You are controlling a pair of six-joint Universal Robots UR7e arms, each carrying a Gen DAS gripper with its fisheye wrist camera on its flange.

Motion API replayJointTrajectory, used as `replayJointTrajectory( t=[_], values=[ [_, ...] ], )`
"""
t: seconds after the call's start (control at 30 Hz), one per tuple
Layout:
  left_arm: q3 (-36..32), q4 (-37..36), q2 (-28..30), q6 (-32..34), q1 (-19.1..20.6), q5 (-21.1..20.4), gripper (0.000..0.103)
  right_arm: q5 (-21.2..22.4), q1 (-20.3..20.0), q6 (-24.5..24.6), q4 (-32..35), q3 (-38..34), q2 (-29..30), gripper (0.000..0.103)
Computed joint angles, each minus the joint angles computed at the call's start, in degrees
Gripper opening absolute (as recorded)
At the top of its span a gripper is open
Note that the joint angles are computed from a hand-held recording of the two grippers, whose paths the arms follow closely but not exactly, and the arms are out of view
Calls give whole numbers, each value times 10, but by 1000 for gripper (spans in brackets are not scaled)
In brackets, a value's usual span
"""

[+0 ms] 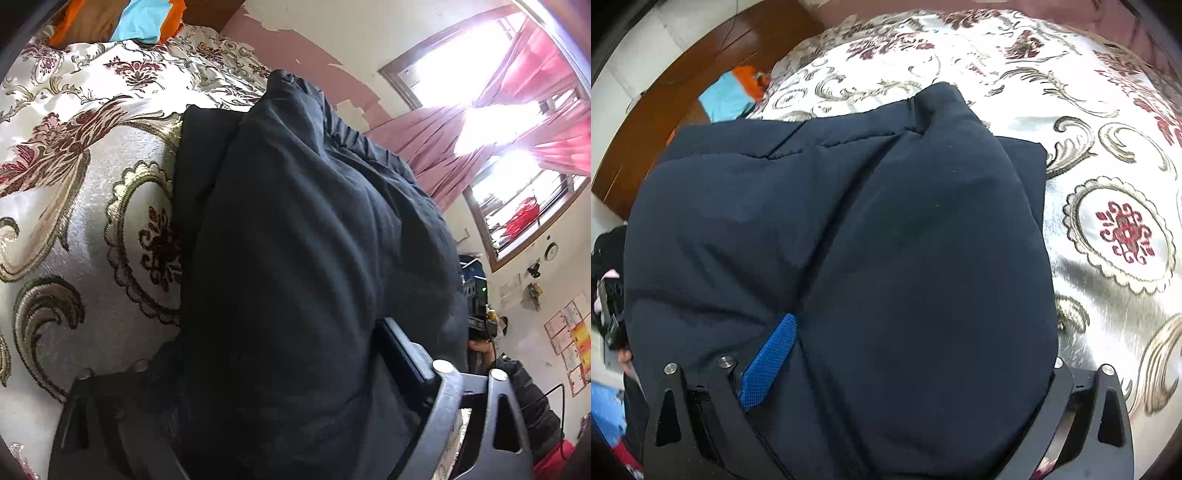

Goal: Fold large clothes

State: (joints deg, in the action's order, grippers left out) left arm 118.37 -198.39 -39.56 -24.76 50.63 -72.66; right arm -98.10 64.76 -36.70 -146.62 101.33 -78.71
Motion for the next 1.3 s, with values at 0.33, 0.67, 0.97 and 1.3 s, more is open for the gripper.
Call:
replayJointTrajectory(
  t=[0.33, 0.67, 0.97, 1.3],
  values=[
    [10, -34, 0, 17, -24, 19, 44, 55, -13, 15, -103, 104, -72, 29],
    [33, -81, -19, 56, -93, 89, 27, 185, -26, -4, -96, 158, -195, 20],
    [23, -120, -3, 82, -171, 127, 27, 300, -100, -78, -66, 210, -352, 20],
    [-25, -137, 52, 124, -210, 93, 27, 459, -281, -108, -5, 216, -460, 20]
  ],
)
